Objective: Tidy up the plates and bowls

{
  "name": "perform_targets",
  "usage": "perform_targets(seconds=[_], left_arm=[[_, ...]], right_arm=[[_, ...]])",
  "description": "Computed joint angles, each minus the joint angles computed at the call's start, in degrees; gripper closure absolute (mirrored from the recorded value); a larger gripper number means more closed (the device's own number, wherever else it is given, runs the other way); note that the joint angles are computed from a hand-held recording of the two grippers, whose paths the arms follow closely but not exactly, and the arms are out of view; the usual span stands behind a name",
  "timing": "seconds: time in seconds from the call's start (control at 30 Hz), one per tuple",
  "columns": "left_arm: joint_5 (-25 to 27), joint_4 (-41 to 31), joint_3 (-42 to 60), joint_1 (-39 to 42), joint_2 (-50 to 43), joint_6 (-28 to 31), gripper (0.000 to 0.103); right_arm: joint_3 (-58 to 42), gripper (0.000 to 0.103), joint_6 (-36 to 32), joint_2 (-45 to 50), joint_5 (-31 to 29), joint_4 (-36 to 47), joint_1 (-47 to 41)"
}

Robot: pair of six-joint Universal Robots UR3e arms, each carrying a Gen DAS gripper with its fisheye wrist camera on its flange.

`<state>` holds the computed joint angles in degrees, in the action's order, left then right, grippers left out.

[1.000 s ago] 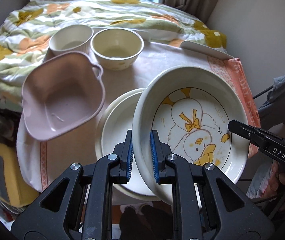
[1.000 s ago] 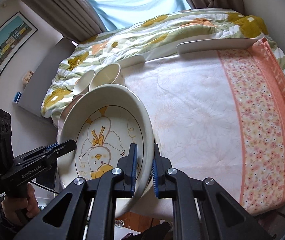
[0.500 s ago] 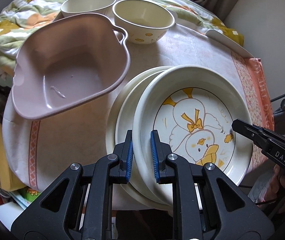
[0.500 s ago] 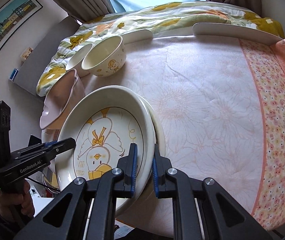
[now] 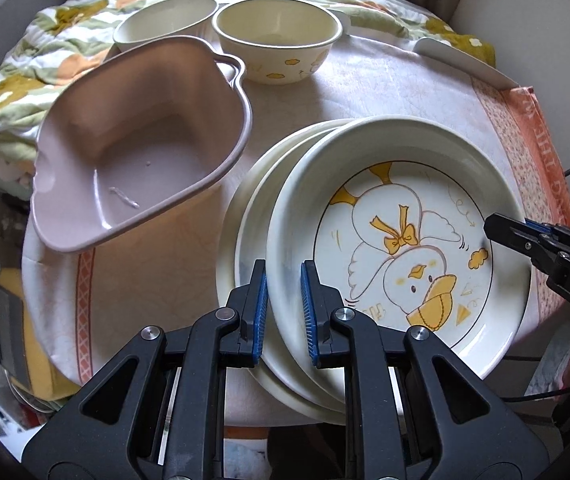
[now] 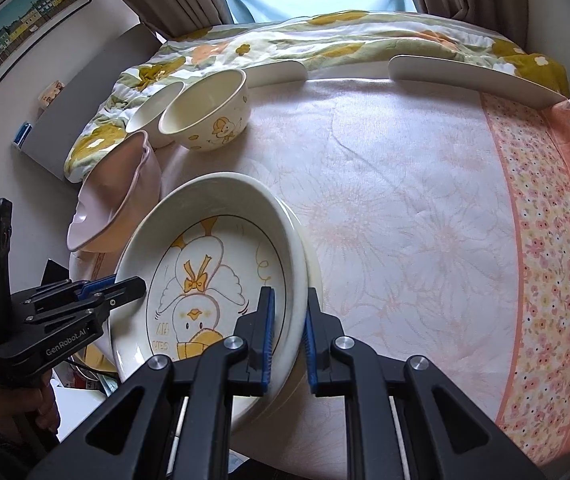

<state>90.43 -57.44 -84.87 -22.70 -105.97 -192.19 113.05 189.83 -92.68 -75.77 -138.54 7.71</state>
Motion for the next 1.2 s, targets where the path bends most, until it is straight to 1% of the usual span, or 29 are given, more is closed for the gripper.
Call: perform_targets(seconds=[0.23,0.53,0.7,0.83,0.93,1.03,1.2], left_arm=[[3.14,-0.03,1.01,-1.86,-0.69,0.14,0.088],[6.46,-0.83,2.82,-3.45,-1.6,0.14,0.088],[8.43,-1.23,3.78,-4.42,-2.09,0.46,0.088],[8.39,-1.55,3.7,-4.3,-1.77,0.34,0.088],[6.34,-2.23,3.43,-3.0,-1.05,-0.33,0.088],[5.93,-3.43,4.17,-2.57,-1.1,-0.22,0.088],[6.43,-3.61,4.46,-2.71,-1.19,0.23,0.088]], right_arm=[[-1.9,0.09,-1.46,2.62,-6.7,-1.45,4.11],[-3.24,0.09,-0.43,4.11,-9.45,-1.71,5.69],[-4.13,0.09,-0.16,4.38,-10.04,-1.02,5.93],[-4.71,0.09,-0.08,4.76,-10.4,-0.53,6.19],[-4.9,0.09,0.02,5.04,-10.4,-0.38,6.28],[-5.04,0.091,0.23,5.22,-10.38,-0.49,6.52],[-5.08,0.09,0.28,5.39,-10.39,-0.66,6.63]])
